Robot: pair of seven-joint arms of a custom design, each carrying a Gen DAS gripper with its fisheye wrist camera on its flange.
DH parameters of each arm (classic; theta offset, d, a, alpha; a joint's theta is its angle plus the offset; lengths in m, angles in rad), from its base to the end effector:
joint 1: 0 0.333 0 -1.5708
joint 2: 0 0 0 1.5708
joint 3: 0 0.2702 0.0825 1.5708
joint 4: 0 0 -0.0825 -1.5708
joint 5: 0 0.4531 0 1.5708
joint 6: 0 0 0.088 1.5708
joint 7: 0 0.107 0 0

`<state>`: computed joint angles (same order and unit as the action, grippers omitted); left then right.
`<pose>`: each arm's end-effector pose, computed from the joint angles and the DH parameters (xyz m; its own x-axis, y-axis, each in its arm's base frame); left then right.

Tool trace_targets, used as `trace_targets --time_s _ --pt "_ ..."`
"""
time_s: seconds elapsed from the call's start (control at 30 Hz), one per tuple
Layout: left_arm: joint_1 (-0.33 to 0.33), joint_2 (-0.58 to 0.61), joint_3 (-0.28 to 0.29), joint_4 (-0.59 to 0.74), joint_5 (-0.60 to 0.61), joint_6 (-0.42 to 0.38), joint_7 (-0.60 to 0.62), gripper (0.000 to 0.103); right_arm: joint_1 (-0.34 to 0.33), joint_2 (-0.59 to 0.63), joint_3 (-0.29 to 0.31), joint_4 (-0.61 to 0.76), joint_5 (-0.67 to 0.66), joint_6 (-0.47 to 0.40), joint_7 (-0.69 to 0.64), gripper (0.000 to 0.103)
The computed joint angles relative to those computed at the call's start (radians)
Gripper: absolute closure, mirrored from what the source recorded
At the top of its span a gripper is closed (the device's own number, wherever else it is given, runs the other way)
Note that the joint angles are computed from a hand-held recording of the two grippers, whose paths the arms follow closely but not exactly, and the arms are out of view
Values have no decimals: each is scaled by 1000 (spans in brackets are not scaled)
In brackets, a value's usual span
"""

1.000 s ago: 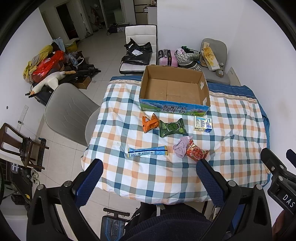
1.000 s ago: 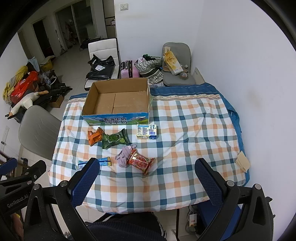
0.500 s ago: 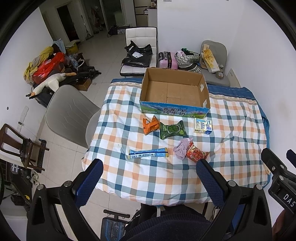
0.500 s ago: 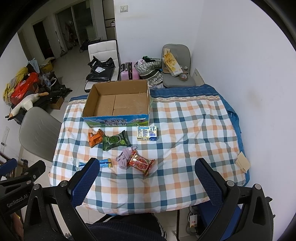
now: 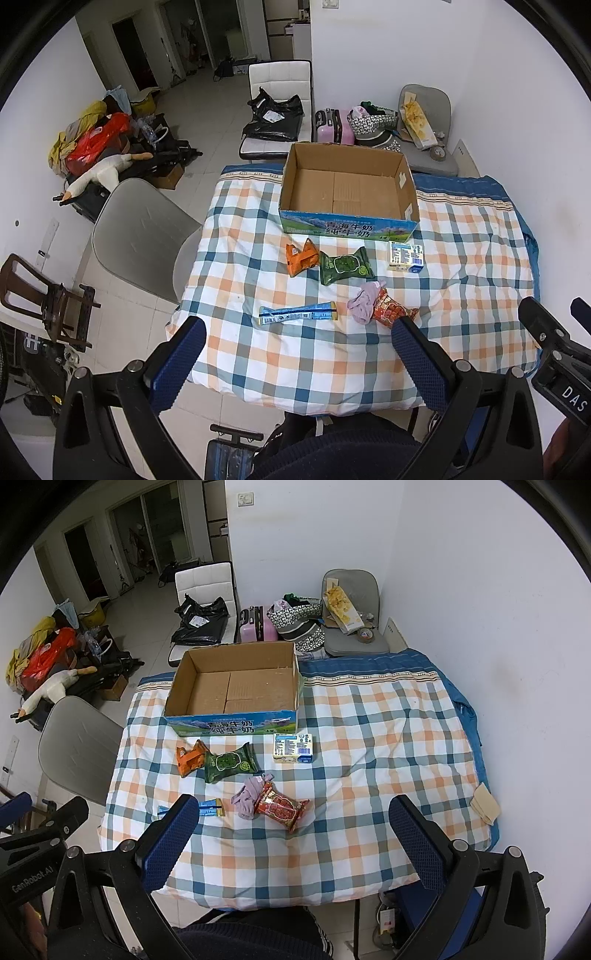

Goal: Organize soft objects

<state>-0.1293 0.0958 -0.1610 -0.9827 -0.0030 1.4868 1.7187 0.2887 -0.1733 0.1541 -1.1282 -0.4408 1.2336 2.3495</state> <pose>0.5683 -0.1619 0.8183 -0.4135 -0.9096 -0.0409 -0.8289 0.3947 -0.3964 0.4380 0.1609 0.8743 -0.5261 -0.8488 0.0526 -0.7599 0.4414 -0.4771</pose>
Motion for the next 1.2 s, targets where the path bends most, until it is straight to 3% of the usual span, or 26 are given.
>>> trace_targets --time_s 0.23,0.4,0.57,0.8,1.0,1.2 --pt "-8 16 -3 30 6 4 -7 0 -3 -8 0 -11 0 5 0 0" --pt "1 -52 -1 -65 -13 49 -6 0 -4 -7 1 -8 1 5 -3 0" --pt "2 -48 -3 -62 -14 50 -8 0 -5 -8 1 -9 2 5 -2 0" --pt "-1 -56 -7 -154 -27 162 -20 0 -21 -2 -31 -18 58 41 -1 0" --pt "-17 0 -11 -228 30 230 -57 0 -70 -82 -107 -254 187 173 -52 0" --pt "-42 52 -9 -337 116 217 -51 0 -106 -130 -158 -562 314 307 -188 0"
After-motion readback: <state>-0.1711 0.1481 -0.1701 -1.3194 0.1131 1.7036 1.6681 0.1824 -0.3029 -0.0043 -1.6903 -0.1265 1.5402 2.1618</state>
